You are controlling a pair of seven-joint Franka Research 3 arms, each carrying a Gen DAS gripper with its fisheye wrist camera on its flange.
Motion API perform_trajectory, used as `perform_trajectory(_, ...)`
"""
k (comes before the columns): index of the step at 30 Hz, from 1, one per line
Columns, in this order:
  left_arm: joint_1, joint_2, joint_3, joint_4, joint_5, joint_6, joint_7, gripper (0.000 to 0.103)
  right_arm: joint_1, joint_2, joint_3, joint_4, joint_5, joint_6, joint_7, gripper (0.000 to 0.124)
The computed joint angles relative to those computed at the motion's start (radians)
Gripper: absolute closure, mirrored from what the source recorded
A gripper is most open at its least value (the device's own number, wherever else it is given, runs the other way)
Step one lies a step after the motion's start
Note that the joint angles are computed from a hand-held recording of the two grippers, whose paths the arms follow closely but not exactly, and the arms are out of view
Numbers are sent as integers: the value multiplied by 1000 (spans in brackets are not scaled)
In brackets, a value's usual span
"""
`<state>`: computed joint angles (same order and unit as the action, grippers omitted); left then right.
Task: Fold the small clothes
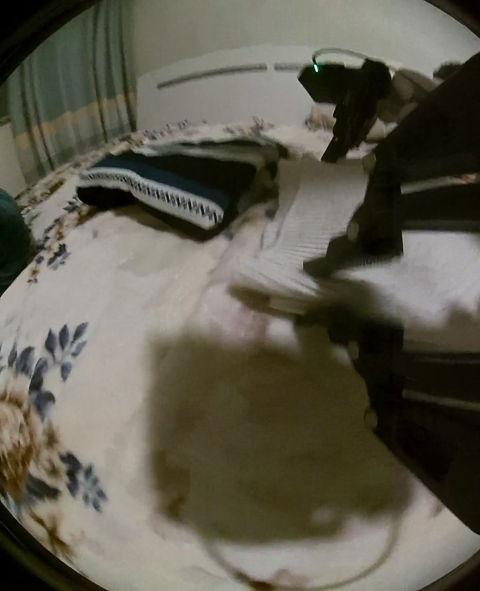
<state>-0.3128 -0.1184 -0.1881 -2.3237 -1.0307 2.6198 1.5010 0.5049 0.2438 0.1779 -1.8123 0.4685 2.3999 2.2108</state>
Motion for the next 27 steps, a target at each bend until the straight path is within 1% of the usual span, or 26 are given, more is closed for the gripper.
perform_trajectory(1, -5, -13, 0, -12, -35, 17, 18, 54, -6, -17, 4, -24, 26, 24, -15, 86)
perform_trajectory(2, -10, -21, -2, -18, -54, 34, 27, 50, -8, -26, 4, -39, 37, 44, -22, 79)
perform_trajectory(3, -15, -15, -2, -12, -65, 41, 38, 50, -11, -28, 10, -46, 60, 62, -42, 77)
perform_trajectory(4, -17, -2, -2, 1, -59, 36, 40, 50, -17, -25, 15, -48, 88, 63, -65, 77)
perform_trajectory(5, -15, 8, -5, 12, -41, 34, 33, 52, -18, -17, 16, -41, 98, 54, -66, 77)
perform_trajectory(6, -12, 14, -14, 19, 8, 47, 4, 53, -23, -4, 23, -32, 129, 47, -90, 77)
perform_trajectory(7, -9, 23, -30, 30, 104, 79, -55, 59, -27, 6, 31, -26, 157, 49, -123, 77)
perform_trajectory(8, -10, 29, -30, 38, 132, 87, -57, 95, -23, 15, 33, -19, 159, 55, -144, 86)
perform_trajectory(9, -7, 35, -32, 55, 187, 79, -89, 98, -4, 17, 23, -12, 106, 71, -129, 116)
perform_trajectory(10, -10, 27, -36, 56, 207, 105, -102, 98, 22, 8, 4, -13, 18, 89, -93, 118)
perform_trajectory(12, -16, 4, -33, 44, 233, 144, -115, 98, 39, -18, -9, -31, -36, 137, -38, 119)
perform_trajectory(13, -14, -6, -29, 41, 263, 144, -145, 98, 42, -36, -14, -45, -54, 156, -4, 119)
perform_trajectory(16, -24, 0, 2, 37, 219, 125, -143, 98, 38, -83, -32, -78, -126, 188, 89, 120)
perform_trajectory(18, -20, 40, 17, 48, 153, 95, -100, 98, 28, -67, -35, -58, -164, 161, 108, 120)
perform_trajectory(20, 1, 86, 6, 61, 165, 67, -112, 98, 14, -3, -28, -4, -153, 90, 99, 120)
perform_trajectory(21, 11, 95, 0, 63, 152, 56, -101, 98, 10, 30, -25, 29, -156, 45, 86, 120)
perform_trajectory(22, 19, 96, -6, 59, 99, 46, -65, 98, 8, 51, -23, 50, -156, 16, 74, 120)
perform_trajectory(23, 25, 82, -10, 47, 26, 39, -14, 97, -1, 68, -13, 65, -131, -2, 40, 119)
perform_trajectory(24, 29, 65, -12, 35, -8, 31, 7, 97, -16, 79, 0, 76, -91, -21, -7, 118)
perform_trajectory(25, 30, 43, -11, 21, -50, 19, 30, 93, -25, 79, 5, 84, -66, -45, -38, 117)
perform_trajectory(26, 28, 12, -9, -1, -85, 8, 42, 83, -32, 71, 8, 80, -41, -55, -62, 107)
perform_trajectory(27, 25, -23, -5, -28, -101, 2, 39, 76, -51, 49, 17, 60, 16, -63, -102, 91)
